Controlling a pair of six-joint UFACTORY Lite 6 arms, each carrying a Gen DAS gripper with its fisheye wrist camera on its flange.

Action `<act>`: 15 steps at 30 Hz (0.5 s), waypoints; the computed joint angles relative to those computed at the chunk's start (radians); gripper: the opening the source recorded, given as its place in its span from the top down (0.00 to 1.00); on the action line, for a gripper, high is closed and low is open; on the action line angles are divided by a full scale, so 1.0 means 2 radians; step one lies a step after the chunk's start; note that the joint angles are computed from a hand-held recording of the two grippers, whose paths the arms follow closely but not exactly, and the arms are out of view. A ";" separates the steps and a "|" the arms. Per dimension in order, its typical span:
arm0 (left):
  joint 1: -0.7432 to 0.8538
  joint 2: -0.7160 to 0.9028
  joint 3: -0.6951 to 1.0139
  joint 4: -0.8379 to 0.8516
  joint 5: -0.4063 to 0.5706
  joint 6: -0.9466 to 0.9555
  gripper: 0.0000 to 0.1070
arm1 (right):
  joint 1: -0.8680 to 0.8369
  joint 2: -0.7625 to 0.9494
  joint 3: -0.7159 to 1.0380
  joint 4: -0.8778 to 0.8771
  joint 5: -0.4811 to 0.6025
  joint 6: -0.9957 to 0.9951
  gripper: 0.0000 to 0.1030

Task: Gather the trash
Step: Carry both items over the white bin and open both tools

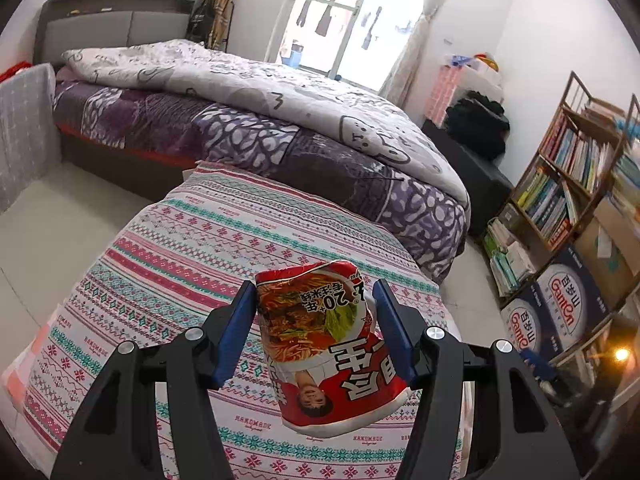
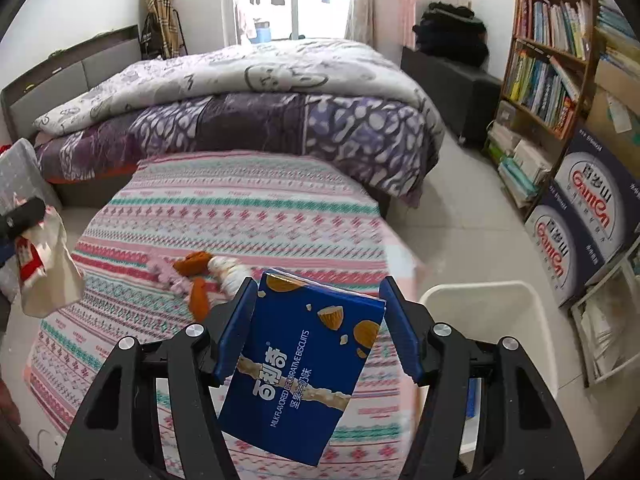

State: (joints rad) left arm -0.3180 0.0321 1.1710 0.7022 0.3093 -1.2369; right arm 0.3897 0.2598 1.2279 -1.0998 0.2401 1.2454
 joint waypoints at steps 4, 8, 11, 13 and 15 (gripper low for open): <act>-0.025 0.027 0.025 0.032 0.014 -0.033 0.45 | -0.034 -0.005 -0.017 -0.064 -0.019 0.056 0.42; -0.048 0.060 0.053 0.057 0.024 -0.059 0.45 | -0.071 -0.016 -0.041 -0.108 -0.047 0.108 0.42; -0.068 0.089 0.080 0.069 0.031 -0.071 0.45 | -0.097 -0.024 -0.054 -0.166 -0.061 0.167 0.42; -0.079 0.106 0.098 0.073 0.035 -0.075 0.45 | -0.110 -0.025 -0.056 -0.172 -0.069 0.174 0.42; -0.094 0.125 0.119 0.074 0.040 -0.076 0.45 | -0.129 -0.026 -0.059 -0.143 -0.081 0.148 0.41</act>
State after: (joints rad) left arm -0.5060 0.2826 1.4082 0.8504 0.3888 -1.3883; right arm 0.1323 0.2088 1.1104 -1.3854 0.0788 1.5416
